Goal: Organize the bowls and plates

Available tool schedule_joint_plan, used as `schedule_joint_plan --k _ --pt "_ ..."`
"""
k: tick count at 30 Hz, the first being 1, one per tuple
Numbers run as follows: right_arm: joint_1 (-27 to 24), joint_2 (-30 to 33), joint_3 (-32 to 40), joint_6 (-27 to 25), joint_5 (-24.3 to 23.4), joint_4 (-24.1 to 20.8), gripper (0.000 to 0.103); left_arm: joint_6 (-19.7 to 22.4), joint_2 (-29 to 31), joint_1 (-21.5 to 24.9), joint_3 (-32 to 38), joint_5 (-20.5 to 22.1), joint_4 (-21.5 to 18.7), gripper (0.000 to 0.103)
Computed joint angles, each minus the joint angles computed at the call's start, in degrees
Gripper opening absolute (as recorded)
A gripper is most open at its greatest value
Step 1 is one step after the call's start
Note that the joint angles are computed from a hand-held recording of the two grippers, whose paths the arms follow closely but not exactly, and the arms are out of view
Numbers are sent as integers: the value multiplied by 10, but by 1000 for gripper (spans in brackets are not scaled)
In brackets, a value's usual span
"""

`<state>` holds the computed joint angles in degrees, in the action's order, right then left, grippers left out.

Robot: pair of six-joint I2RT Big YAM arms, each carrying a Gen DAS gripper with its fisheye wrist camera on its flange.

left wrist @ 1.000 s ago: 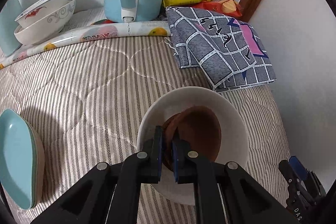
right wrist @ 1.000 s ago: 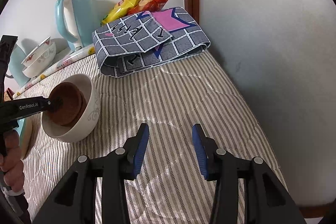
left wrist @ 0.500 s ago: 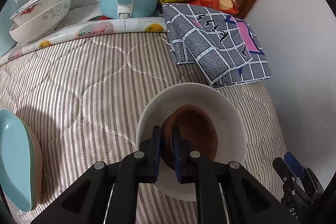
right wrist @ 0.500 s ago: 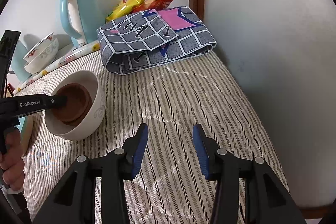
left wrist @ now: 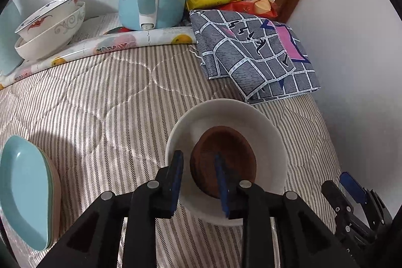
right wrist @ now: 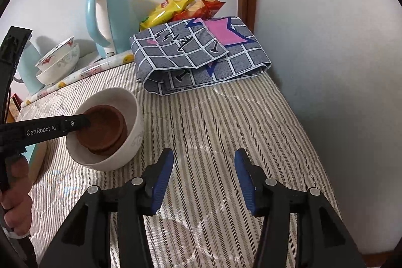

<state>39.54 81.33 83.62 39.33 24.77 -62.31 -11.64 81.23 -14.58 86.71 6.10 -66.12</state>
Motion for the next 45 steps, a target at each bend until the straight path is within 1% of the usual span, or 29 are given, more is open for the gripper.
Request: schedule_joint_plan --k 6,8,12,15,20,27,29,32,35,38,41,45 --pt "6 7 14 -11 4 3 51 -1 -14 9 -1 3 5 25" --pt "4 12 20 -10 -2 7 54 -1 -18 12 -1 0 7 25" --pt "2 22 34 -18 -12 14 54 -1 -24 19 -2 -2 7 25" --pt "4 30 45 -29 -15 19 54 1 -25 25 -2 -9 3 34" --pt "-1 54 68 -43 -39 22 55 0 -25 35 -6 -8 -2 34" --pt "-5 82 92 -55 -61 19 55 7 -18 38 -7 -3 -7 34" --pt "-7 94 103 -53 -65 8 55 7 -15 39 -7 -1 -9 34" --pt "-10 103 106 -57 -72 10 55 5 -8 41 -8 -2 -11 34" --pt "-12 116 115 -60 -72 3 55 6 -3 43 -8 4 -10 35" --pt "-14 125 121 -66 -72 -1 55 6 3 41 -5 -4 -11 37" --pt "-15 133 126 -72 -69 -5 53 11 12 38 -1 -9 -13 37" --pt "-17 146 138 -71 -75 -14 47 10 17 35 -2 -14 -10 37"
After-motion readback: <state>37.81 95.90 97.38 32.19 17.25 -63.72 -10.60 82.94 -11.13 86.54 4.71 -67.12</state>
